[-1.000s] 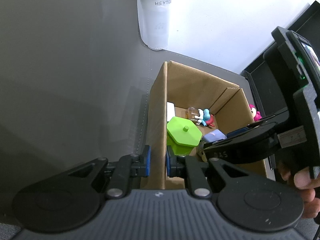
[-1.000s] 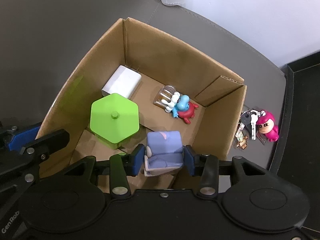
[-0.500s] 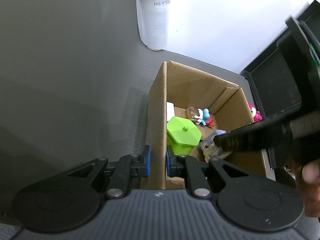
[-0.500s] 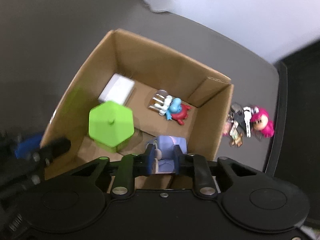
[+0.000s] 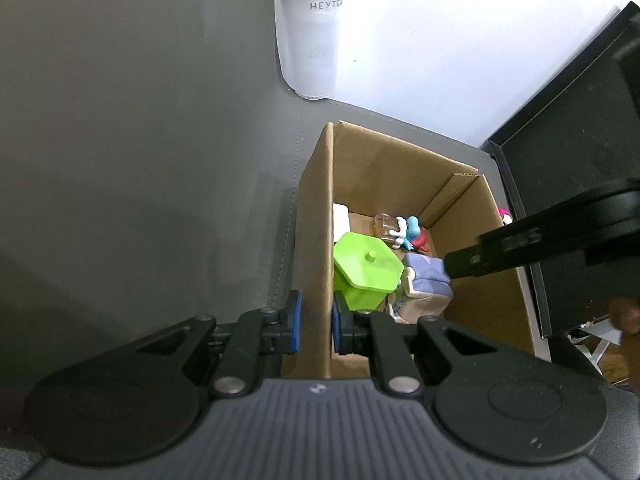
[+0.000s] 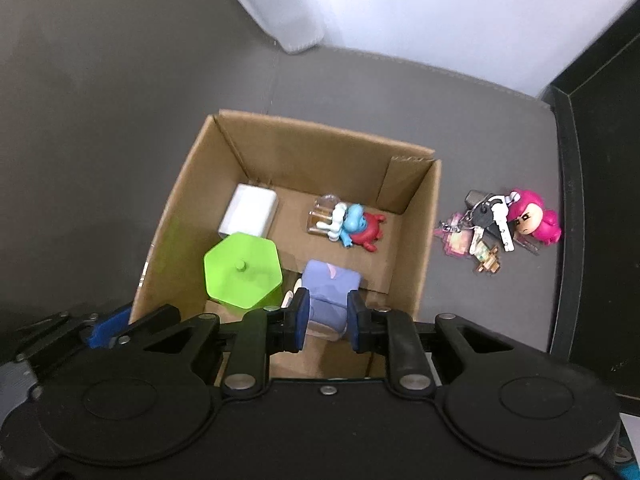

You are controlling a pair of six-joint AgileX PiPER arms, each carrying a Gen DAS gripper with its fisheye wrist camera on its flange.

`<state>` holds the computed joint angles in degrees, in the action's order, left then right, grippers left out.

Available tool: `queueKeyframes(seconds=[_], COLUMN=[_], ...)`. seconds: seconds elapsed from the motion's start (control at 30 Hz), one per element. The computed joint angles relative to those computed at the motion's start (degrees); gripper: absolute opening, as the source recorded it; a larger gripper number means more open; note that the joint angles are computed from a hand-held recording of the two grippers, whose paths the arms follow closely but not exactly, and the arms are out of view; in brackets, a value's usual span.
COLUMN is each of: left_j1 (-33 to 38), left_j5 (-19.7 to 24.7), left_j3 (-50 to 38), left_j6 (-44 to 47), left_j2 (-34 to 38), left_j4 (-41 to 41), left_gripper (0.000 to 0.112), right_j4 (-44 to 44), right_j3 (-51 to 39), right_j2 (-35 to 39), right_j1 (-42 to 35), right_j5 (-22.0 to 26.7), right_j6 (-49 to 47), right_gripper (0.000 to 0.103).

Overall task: Organize rigid objects
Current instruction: 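Open the right gripper to release the lavender cube beside the green cup, then withdraw the right gripper from the box toward the keys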

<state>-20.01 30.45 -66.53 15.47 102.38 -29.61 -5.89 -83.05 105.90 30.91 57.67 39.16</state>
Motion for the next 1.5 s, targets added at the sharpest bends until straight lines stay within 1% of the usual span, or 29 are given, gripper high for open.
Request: queueKeyframes(seconds=[0.03, 0.1, 0.13, 0.2, 0.23, 0.27, 0.3, 0.4, 0.57, 0.63, 0.7, 0.77, 0.93, 1.03, 1.23, 1.27, 1.3, 1.37, 1.43, 1.5], left_j1=[-0.01, -0.12, -0.17, -0.45, -0.59, -0.63, -0.69, -1.05, -1.48, -1.67, -2.02, -2.38, -3.26, -4.32, -5.98, -6.23, -6.43, -6.62, -6.84, -6.92], left_j5=[-0.02, -0.07, -0.12, -0.41, -0.56, -0.68, -0.71, -0.98, -1.46, -1.53, -1.69, -1.88, -1.69, -1.86, -0.86, -0.42, -0.07, 0.39, 0.49, 0.70], left_j3=[-0.05, -0.10, -0.07, -0.01, 0.03, 0.05, 0.01, 0.12, 0.33, 0.32, 0.26, 0.27, 0.05, 0.12, -0.87, -1.37, -1.76, -2.28, -2.42, -2.69], left_j6=[-0.13, -0.48, -0.44, -0.98, -1.40, -1.56, -1.76, -2.49, -3.96, -4.94, -6.07, -7.41, -12.41, -16.68, -23.77, -24.73, -25.54, -26.73, -27.64, -28.19], left_j2=[0.04, 0.05, 0.00, -0.07, -0.09, -0.01, 0.06, -0.07, -0.17, -0.22, -0.24, -0.29, -0.51, -0.88, -0.79, -0.53, -0.31, -0.02, 0.07, 0.31], left_j4=[0.15, 0.49, 0.47, 1.15, 1.61, 1.70, 1.80, 2.54, 3.57, 4.13, 5.20, 6.32, 9.89, 13.12, 18.64, 19.51, 20.20, 21.04, 21.85, 22.23], left_gripper=[0.014, 0.014, 0.014, 0.014, 0.013, 0.013, 0.013, 0.013, 0.013, 0.013, 0.013, 0.012, 0.012, 0.012, 0.012, 0.011, 0.011, 0.011, 0.011, 0.011], right_j4=[-0.30, -1.05, -1.16, 0.84, 0.56, -0.28, -0.68, 0.34, 0.85, 1.74, 2.16, 2.08, 3.65, 4.78, 7.09, 6.49, 5.69, 3.75, 2.37, 3.43], right_j3=[1.00, 2.54, 3.44, 6.67, 7.40, 8.19, 9.19, 12.38, 16.98, 18.92, 21.01, 23.26, 28.71, 32.01, 36.04, 36.22, 36.31, 36.26, 35.23, 34.45], right_j2=[-1.15, -3.03, -4.11, -7.40, -8.70, -9.78, -11.08, -14.84, -18.83, -20.12, -21.49, -23.02, -26.30, -28.31, -29.01, -28.66, -28.36, -27.36, -25.55, -23.83], right_j1=[-0.24, -0.60, -1.21, -2.72, -2.88, -3.02, -3.30, -4.95, -7.39, -8.50, -9.31, -10.02, -12.79, -14.60, -18.40, -18.49, -18.48, -18.33, -18.53, -19.49], right_j5=[-0.42, -0.85, -1.23, -3.46, -3.65, -3.62, -4.05, -5.79, -7.60, -8.78, -10.15, -11.70, -16.17, -19.86, -24.67, -25.23, -25.77, -26.94, -26.82, -27.27], right_j6=[0.07, 0.71, 0.65, -0.49, 0.07, 0.79, 1.08, -0.03, -0.48, -1.13, -1.37, -0.90, -1.63, -3.10, -3.93, -3.46, -2.96, -2.20, -1.72, -3.04], right_gripper=[0.023, 0.029, 0.029, 0.030, 0.031, 0.038, 0.042, 0.042, 0.043, 0.045, 0.052, 0.057, 0.058, 0.062, 0.064, 0.069, 0.077, 0.083, 0.083, 0.083])
